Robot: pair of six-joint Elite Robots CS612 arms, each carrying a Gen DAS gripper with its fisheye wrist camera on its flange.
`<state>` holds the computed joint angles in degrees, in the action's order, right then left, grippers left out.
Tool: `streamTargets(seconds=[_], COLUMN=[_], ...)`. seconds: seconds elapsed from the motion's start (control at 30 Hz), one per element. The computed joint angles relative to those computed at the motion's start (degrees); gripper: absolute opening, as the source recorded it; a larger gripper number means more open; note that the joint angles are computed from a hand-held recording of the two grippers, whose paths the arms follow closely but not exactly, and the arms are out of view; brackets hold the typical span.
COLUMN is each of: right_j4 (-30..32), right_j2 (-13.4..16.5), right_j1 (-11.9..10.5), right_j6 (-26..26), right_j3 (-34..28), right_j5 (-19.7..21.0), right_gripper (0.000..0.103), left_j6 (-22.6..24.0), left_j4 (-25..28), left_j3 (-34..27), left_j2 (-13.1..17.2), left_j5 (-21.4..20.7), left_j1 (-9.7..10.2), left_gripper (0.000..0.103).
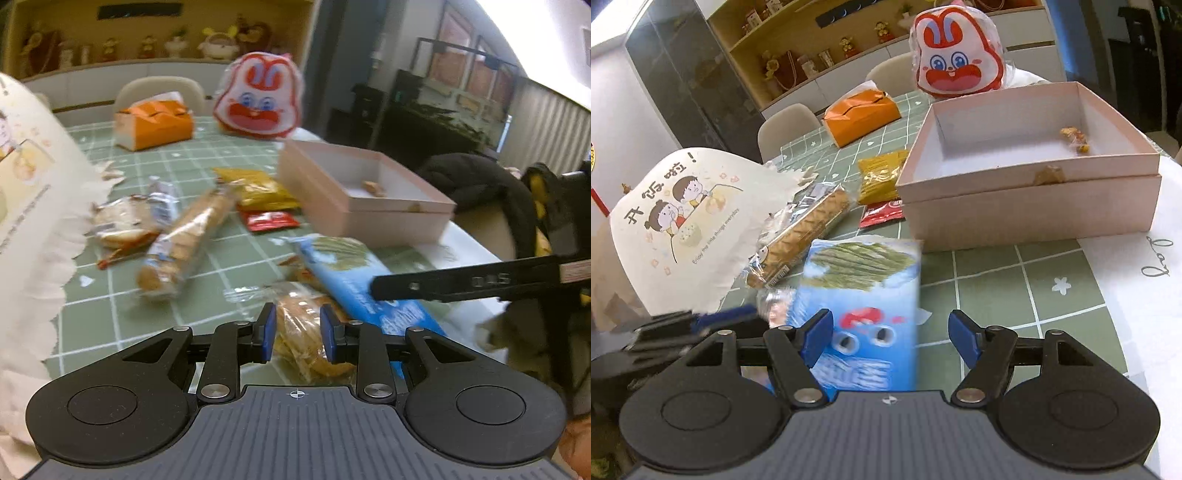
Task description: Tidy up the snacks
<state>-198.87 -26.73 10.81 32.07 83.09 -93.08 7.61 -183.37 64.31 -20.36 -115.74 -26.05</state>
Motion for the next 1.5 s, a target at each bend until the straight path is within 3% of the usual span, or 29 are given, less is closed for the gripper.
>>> streamTargets(seconds=[0.13, 0.27, 0.4, 0.53, 0.63, 0.7, 0.87, 0.93, 1.03, 1.17, 1.27, 1.5], right_j4=[0.2, 2.9, -1.2, -7.4, -8.0, -6.7, -0.4, -0.3, 0.1, -0.7, -1.5, -1.8], right_j2=[-0.9, -1.8, -2.5, -2.4, -1.9, -1.3, -0.4, 0.0, -0.3, -1.0, -1.1, -0.9], right_j1=[0.9, 1.6, 0.3, 0.1, 1.7, 2.6, 3.4, 3.6, 3.4, 2.1, 1.6, 1.7], right_j6=[-2.6, -3.2, 0.2, 0.0, -5.9, -8.9, -7.7, -7.0, -4.6, 0.7, 2.3, 2.0], right_j3=[1.9, 3.6, 6.3, 7.1, 5.2, 3.5, 1.3, 1.6, 2.7, 5.1, 5.7, 5.5], right_j5=[-7.2, -15.2, -10.4, -5.1, -6.8, -9.4, -15.5, -19.6, -23.5, -21.5, -20.1, -19.5], right_gripper=[0.072, 0.072, 0.072, 0.072, 0.072, 0.072, 0.072, 0.072, 0.072, 0.072, 0.072, 0.075], left_j6=[-0.5, -3.4, -7.6, -14.8, -21.4, -23.1, -17.5, -14.0, -10.8, -4.8, -0.3, -2.6], left_j4=[-2.9, -8.8, -10.4, -6.3, -2.0, -0.7, 0.9, 1.4, 1.4, 0.2, -1.5, -1.6], left_j3=[1.7, 2.9, 3.1, 2.8, 1.0, 0.4, -0.7, -1.0, -1.5, -1.3, -0.3, -0.3], left_j2=[-0.7, -0.9, -0.9, -0.9, -0.1, 0.3, 0.6, 0.6, 0.7, 0.9, 0.8, 1.2], left_j5=[-1.0, 2.0, 4.5, 3.5, -0.7, -0.8, 1.5, 3.6, 6.3, 10.3, 12.1, 7.4], left_j1=[-0.38, -1.07, -1.07, 0.04, 1.10, 1.04, -0.49, -1.36, -2.48, -3.91, -4.49, -3.03], left_gripper=[0.030, 0.030, 0.030, 0.030, 0.030, 0.030, 0.042, 0.054, 0.059, 0.071, 0.074, 0.075])
